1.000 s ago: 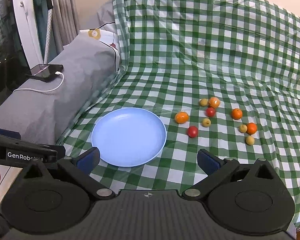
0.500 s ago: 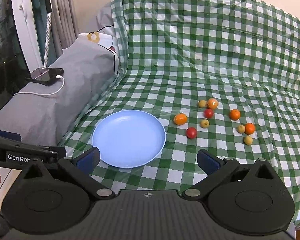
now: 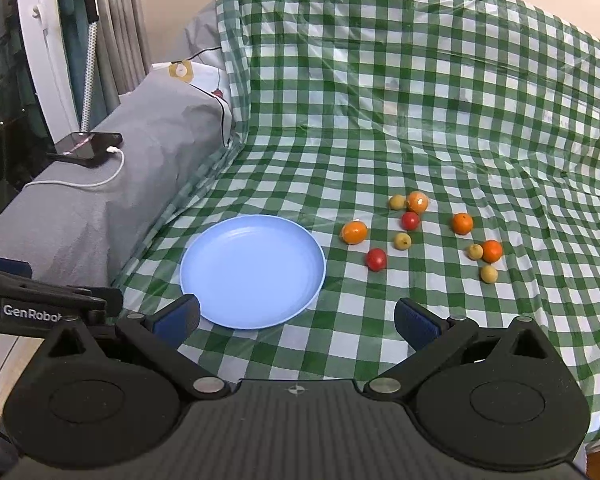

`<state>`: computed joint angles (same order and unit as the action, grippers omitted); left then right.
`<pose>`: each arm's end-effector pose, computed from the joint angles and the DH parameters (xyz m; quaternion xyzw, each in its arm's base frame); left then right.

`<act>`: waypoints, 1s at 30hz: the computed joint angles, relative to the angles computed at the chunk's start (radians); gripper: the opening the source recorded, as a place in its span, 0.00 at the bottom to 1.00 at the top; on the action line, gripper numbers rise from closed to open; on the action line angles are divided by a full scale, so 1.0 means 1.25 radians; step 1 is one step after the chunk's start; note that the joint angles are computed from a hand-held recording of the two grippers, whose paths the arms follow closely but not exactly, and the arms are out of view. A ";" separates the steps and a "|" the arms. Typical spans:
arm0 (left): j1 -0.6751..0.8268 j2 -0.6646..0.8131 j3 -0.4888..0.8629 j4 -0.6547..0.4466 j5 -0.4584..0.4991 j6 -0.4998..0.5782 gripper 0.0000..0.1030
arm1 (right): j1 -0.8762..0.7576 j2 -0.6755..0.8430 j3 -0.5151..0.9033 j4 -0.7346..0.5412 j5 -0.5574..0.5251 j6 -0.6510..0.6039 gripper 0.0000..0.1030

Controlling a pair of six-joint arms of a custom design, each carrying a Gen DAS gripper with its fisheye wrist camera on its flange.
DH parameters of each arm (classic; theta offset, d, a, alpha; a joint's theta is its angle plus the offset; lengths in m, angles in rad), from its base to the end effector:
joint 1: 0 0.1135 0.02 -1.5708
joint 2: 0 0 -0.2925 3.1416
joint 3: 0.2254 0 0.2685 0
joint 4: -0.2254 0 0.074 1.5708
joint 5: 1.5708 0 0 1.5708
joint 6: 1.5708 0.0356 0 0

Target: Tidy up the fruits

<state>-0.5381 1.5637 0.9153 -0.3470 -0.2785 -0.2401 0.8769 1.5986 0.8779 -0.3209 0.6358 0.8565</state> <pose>0.2812 -0.1564 0.2050 0.1020 0.9449 0.0165 0.3105 0.2185 0.2295 0.1897 0.0724 0.9176 -0.0060 0.3908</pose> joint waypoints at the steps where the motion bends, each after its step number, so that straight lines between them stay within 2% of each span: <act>1: 0.001 0.001 0.001 -0.002 0.000 0.000 1.00 | -0.001 -0.001 0.000 0.000 -0.003 0.000 0.99; 30: 0.002 0.032 0.032 -0.020 -0.006 0.004 1.00 | -0.034 -0.014 -0.010 0.015 -0.063 0.011 0.99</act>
<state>-0.5358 1.6033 0.9550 -0.3719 -0.2857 -0.2349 0.8343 1.5815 0.8653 -0.3024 0.5573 0.8704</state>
